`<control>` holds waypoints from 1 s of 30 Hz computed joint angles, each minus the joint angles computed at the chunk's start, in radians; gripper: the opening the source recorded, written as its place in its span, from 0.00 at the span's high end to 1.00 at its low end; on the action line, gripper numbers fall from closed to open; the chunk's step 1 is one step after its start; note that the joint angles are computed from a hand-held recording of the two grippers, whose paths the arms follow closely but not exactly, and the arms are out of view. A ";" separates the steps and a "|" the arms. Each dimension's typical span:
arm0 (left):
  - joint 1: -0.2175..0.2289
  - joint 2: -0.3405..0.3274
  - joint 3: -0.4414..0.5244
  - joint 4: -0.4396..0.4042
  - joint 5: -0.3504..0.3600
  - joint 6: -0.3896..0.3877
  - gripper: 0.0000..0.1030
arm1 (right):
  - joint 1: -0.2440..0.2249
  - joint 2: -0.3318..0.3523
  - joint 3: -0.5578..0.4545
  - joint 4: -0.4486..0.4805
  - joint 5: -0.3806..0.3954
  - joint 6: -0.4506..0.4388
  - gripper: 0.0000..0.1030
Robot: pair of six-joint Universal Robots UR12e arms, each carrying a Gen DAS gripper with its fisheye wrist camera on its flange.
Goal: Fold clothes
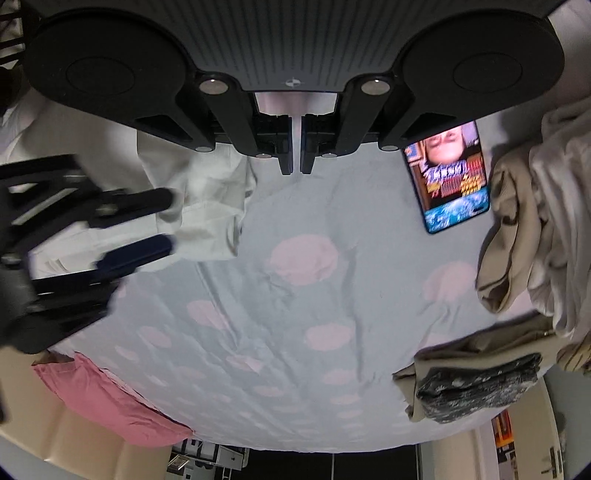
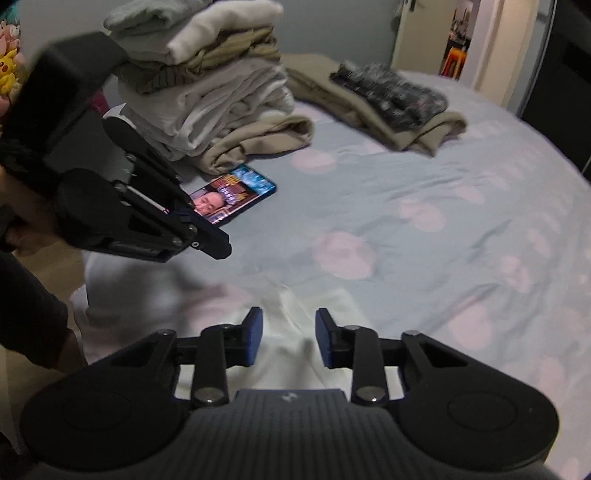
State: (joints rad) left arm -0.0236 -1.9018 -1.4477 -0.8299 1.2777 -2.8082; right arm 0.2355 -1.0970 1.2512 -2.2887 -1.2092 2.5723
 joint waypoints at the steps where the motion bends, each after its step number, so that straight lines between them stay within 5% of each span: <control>1: 0.004 0.003 -0.001 -0.007 -0.005 0.007 0.98 | 0.006 0.012 -0.016 0.017 -0.008 -0.002 0.69; 4: 0.016 0.015 -0.013 -0.020 -0.028 0.026 0.96 | 0.027 0.046 -0.060 0.068 -0.054 -0.017 0.76; 6: 0.024 0.022 -0.022 -0.028 -0.046 0.036 0.94 | 0.038 0.069 -0.098 0.128 -0.085 -0.034 0.95; 10: 0.032 0.023 -0.021 -0.062 -0.065 0.057 0.92 | 0.040 0.091 -0.152 0.195 -0.065 -0.038 1.00; 17: 0.040 0.031 -0.009 -0.237 -0.132 0.198 0.91 | 0.012 0.115 -0.193 0.014 0.038 0.217 1.00; 19: 0.035 0.038 -0.013 -0.261 -0.122 0.237 0.91 | 0.012 0.119 -0.203 0.034 0.032 0.184 0.98; 23: 0.035 0.041 -0.016 -0.273 -0.119 0.248 0.91 | 0.013 0.133 -0.253 0.244 0.033 0.037 0.75; 30: 0.039 0.042 -0.015 -0.273 -0.121 0.226 0.90 | 0.041 0.122 -0.212 0.304 -0.073 -0.101 0.77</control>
State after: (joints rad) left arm 0.0152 -1.8600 -1.4624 -1.1024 1.1568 -2.5825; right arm 0.2769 -0.9746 1.0394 -1.9846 -1.2818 2.4712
